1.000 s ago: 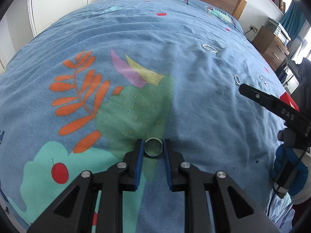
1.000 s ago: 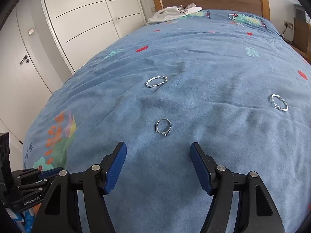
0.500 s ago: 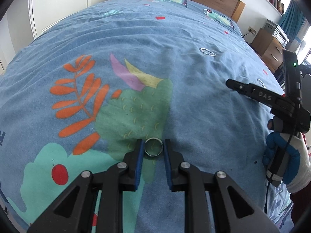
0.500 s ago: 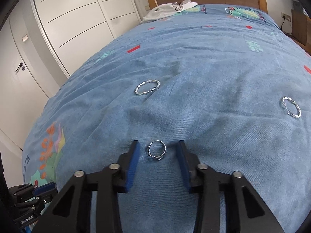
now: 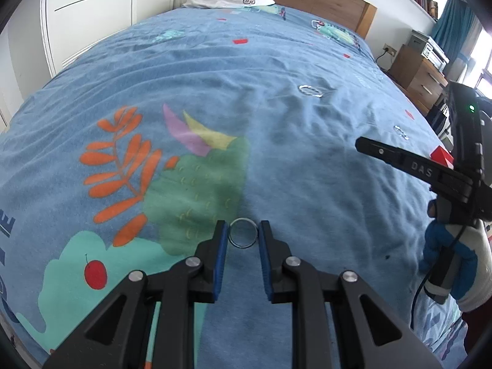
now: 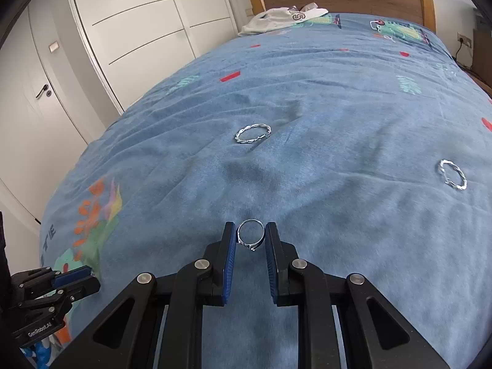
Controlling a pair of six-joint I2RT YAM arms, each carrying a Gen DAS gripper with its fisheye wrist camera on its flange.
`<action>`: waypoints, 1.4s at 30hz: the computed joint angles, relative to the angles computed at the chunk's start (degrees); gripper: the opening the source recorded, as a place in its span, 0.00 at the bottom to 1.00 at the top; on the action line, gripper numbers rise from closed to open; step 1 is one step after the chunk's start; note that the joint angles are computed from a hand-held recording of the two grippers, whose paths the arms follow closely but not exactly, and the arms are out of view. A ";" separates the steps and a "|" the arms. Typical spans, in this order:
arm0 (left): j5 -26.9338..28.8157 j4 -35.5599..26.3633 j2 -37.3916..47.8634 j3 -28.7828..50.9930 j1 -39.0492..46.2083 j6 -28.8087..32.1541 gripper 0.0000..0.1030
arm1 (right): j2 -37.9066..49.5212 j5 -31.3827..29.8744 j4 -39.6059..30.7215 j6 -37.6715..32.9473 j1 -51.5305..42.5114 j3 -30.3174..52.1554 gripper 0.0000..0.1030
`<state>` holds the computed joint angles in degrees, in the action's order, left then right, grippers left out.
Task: Organize jewelry
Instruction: 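Grasp a silver ring with the left tool while the right tool grasps another ring, then carry both silver rings into the red box and open both tools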
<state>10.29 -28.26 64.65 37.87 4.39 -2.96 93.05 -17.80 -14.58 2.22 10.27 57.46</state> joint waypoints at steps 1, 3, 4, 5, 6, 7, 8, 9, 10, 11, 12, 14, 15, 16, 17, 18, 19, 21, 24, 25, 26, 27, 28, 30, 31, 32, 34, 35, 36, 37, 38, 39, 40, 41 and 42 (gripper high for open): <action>-0.10 -0.25 -0.35 0.09 -0.37 -0.26 0.18 | -1.24 -0.32 -0.35 0.01 -0.34 -0.75 0.19; -0.45 -0.85 -1.05 0.47 -1.45 -0.90 0.18 | -3.84 -0.80 -1.19 -0.36 -0.95 -2.24 0.19; -0.62 -1.22 -1.48 0.69 -1.99 -1.13 0.18 | -4.82 -1.08 -1.65 -0.78 -1.38 -2.75 0.19; -0.72 -1.54 -1.83 0.86 -2.35 -1.25 0.18 | -6.09 -1.28 -2.23 -1.16 -1.84 -3.37 0.19; -0.99 -2.05 -2.35 1.17 -3.24 -1.65 0.18 | -7.27 -1.52 -2.84 -1.43 -2.34 -3.87 0.19; -1.37 -2.41 -2.71 1.41 -4.17 -2.14 0.18 | -8.73 -1.84 -3.51 -1.60 -2.95 -4.50 0.19; -1.71 -2.72 -3.09 1.56 -5.01 -2.55 0.18 | -10.10 -2.18 -4.14 -1.80 -3.65 -5.06 0.19; -2.26 -3.10 -3.41 1.95 -6.36 -3.16 0.18 | -11.22 -2.47 -4.69 -2.07 -4.32 -5.47 0.19; -2.93 -3.47 -3.82 2.25 -7.89 -3.97 0.18 | -12.66 -2.98 -5.47 -2.52 -5.34 -6.00 0.19; -3.45 -3.73 -4.01 2.63 -9.35 -4.74 0.18 | -14.04 -3.49 -6.28 -2.98 -6.33 -6.51 0.19; -3.96 -3.86 -4.11 2.94 -10.76 -5.50 0.18 | -15.26 -3.95 -7.14 -3.54 -7.40 -6.86 0.19; -5.54 -4.08 -4.08 3.94 -14.83 -7.53 0.18 | -17.60 -4.89 -8.87 -4.93 -9.86 -7.49 0.19; -6.05 -4.05 -3.79 4.46 -16.38 -8.26 0.18 | -18.86 -5.57 -9.84 -5.71 -11.41 -7.85 0.19; -6.85 -3.97 -3.35 5.18 -18.67 -9.37 0.18 | -20.10 -6.27 -10.89 -6.52 -13.10 -8.15 0.19; -7.70 -3.88 -2.92 5.82 -20.80 -10.38 0.18 | -21.35 -6.89 -11.95 -7.28 -14.66 -8.43 0.19; -8.57 -3.67 -2.29 6.52 -23.03 -11.49 0.18 | -22.25 -7.63 -13.08 -8.25 -16.48 -8.45 0.19; -9.02 -3.42 -1.67 7.06 -24.43 -12.17 0.18 | -22.99 -8.52 -14.27 -9.54 -18.68 -8.43 0.19; -10.50 -2.63 0.75 9.12 -29.21 -14.56 0.18 | -24.05 -10.16 -16.86 -12.52 -23.27 -8.00 0.19; -12.06 -1.41 5.46 12.89 -35.29 -17.07 0.18 | -24.27 -13.00 -20.65 -18.19 -32.10 -6.59 0.19; -12.38 -1.08 6.62 13.81 -36.68 -17.50 0.18 | -23.77 -13.86 -21.54 -19.90 -34.89 -5.97 0.19; -12.85 -0.71 8.60 15.55 -38.63 -18.05 0.18 | -23.07 -14.50 -22.35 -21.57 -37.64 -5.27 0.19; -13.20 -0.25 10.94 17.59 -40.64 -18.43 0.18 | -21.84 -15.21 -23.18 -23.63 -41.01 -4.20 0.19; -13.45 0.19 13.41 19.84 -42.54 -18.71 0.18 | -20.71 -15.86 -23.91 -25.38 -43.75 -3.21 0.19; -13.56 0.82 18.01 24.33 -45.56 -18.95 0.18 | -17.80 -16.65 -24.88 -28.22 -48.57 -0.88 0.19; -13.59 0.96 20.58 27.02 -46.92 -18.85 0.18 | -16.07 -16.91 -25.17 -29.58 -50.82 0.44 0.19; -13.61 1.11 22.47 28.94 -47.86 -18.74 0.18 | -14.64 -16.97 -25.31 -30.51 -52.46 1.61 0.19; -13.15 1.12 28.62 35.77 -50.39 -18.35 0.18 | -11.29 -17.19 -25.46 -32.41 -55.82 4.10 0.19; -12.72 1.00 31.47 39.00 -51.20 -18.19 0.18 | -9.64 -17.18 -25.52 -33.13 -57.00 5.33 0.19; -12.46 0.59 34.06 42.17 -51.94 -18.10 0.18 | -8.05 -17.05 -25.61 -33.86 -58.00 6.62 0.19; -12.03 -0.03 37.34 46.25 -52.74 -17.90 0.18 | -6.37 -16.80 -25.69 -34.61 -58.84 7.98 0.19; -11.53 -0.88 40.47 50.26 -53.33 -17.83 0.18 | -4.83 -16.55 -25.73 -35.18 -59.43 9.22 0.19; -10.91 -1.91 43.68 54.48 -53.83 -17.80 0.18 | -3.41 -16.33 -25.89 -35.76 -59.95 10.40 0.19; -10.19 -3.31 47.02 59.03 -54.33 -17.83 0.18 | -1.71 -16.10 -26.28 -36.55 -60.55 11.83 0.19; -9.55 -4.91 50.12 63.33 -54.63 -17.62 0.18 | -0.02 -15.86 -26.85 -37.24 -60.99 13.31 0.19; -9.33 -6.74 53.24 67.74 -54.95 -17.13 0.18 | 1.74 -15.51 -27.41 -37.65 -61.12 14.85 0.19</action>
